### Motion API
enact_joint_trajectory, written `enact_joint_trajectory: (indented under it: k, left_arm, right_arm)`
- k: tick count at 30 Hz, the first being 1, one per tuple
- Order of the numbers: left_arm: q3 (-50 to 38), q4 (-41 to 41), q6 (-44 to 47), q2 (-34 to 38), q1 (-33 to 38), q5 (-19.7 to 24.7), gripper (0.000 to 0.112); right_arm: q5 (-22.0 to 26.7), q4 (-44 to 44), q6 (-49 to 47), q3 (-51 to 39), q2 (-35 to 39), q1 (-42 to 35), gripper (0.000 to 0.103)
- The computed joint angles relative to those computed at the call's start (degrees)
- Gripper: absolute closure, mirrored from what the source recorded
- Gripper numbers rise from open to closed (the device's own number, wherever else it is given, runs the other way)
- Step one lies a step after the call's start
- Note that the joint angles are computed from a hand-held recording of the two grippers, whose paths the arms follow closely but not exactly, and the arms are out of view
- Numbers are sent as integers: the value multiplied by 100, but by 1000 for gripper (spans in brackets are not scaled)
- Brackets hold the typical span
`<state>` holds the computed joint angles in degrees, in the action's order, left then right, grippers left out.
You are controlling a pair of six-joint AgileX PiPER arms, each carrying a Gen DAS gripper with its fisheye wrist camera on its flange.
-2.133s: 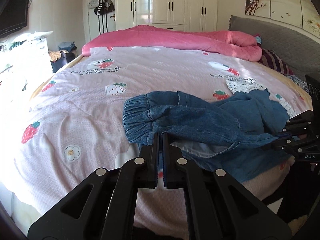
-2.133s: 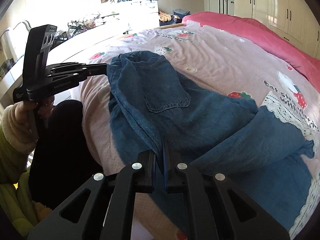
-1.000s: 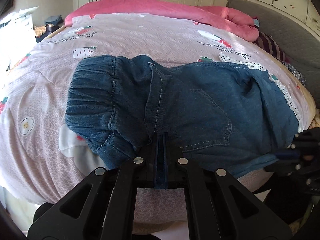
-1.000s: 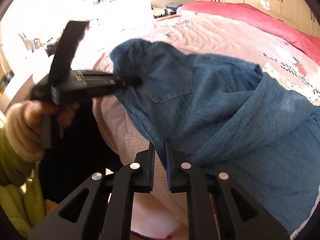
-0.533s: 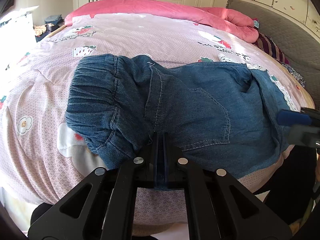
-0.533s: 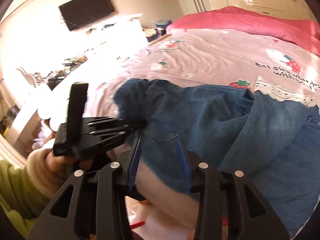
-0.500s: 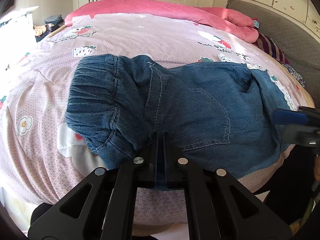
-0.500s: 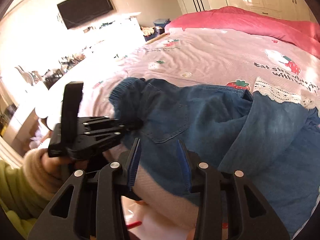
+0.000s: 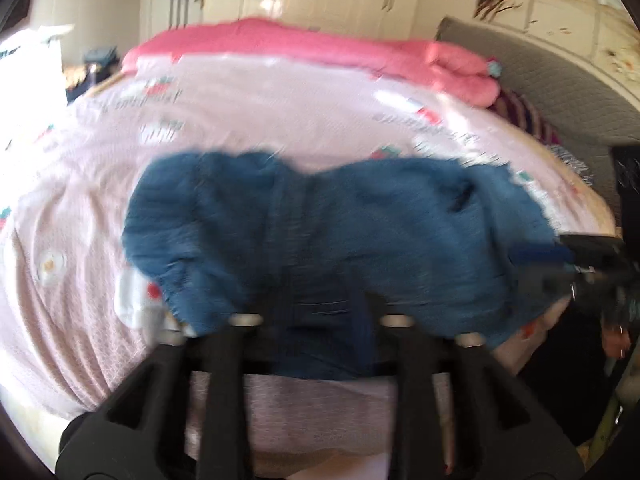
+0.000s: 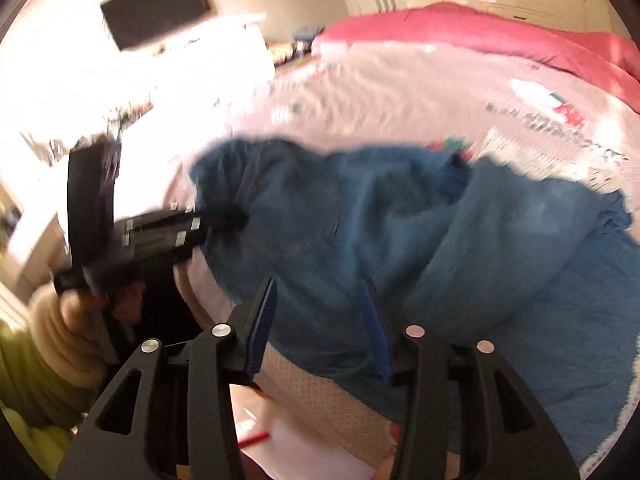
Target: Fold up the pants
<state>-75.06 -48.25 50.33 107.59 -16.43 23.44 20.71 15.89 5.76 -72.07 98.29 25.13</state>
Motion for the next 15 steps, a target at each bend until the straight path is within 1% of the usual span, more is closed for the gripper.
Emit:
enact_joint_trajectory:
  k: [1,2,3,4,5,7,8,9,10,12,14,15]
  left_arm:
    - [34,-34,45,-99,-59,9,68]
    - [57,-55,71,-169,-116,-11,67]
    - [79,-180,194,-256,-182,-16,66]
    - [45,-299,296,-305,-245,32,62]
    - [-30,-277,269,-314,-307,106,56]
    - [-281,-52,53,-281,-506,239,50]
    - [-384,-45,42,-242,-596,290,49]
    - [-536,-43,51,-172,-683,403,48]
    - [-731,52,-47,-60,-773,525,46]
    - [-1127,317,-359,182,-966,817,46]
    - [-1623,445,-622,518,-1087,1238,46]
    - [-1830,504,-787,678,-1172,1435,46]
  right_arm:
    - [-53,128,-60,95,-145,-116,54]
    - [-83,35,72,175,-254,-186,48]
    - [-37,-286,408,174,-335,-285,45]
    - [20,-716,834,172,-400,-342,44]
    - [109,-1142,1250,169,-470,-403,41]
    - [339,-1662,1755,-3,-482,-595,37]
    - [388,-1793,1893,-13,-529,-685,33]
    - [447,-1827,1898,28,-624,-822,27]
    - [548,-1972,2009,-41,-627,-898,26]
    - [664,-2042,1933,-156,-586,-1066,21]
    - [866,-2158,1843,-406,-418,-1199,19]
    - [946,-2080,1628,-531,-318,-1290,18]
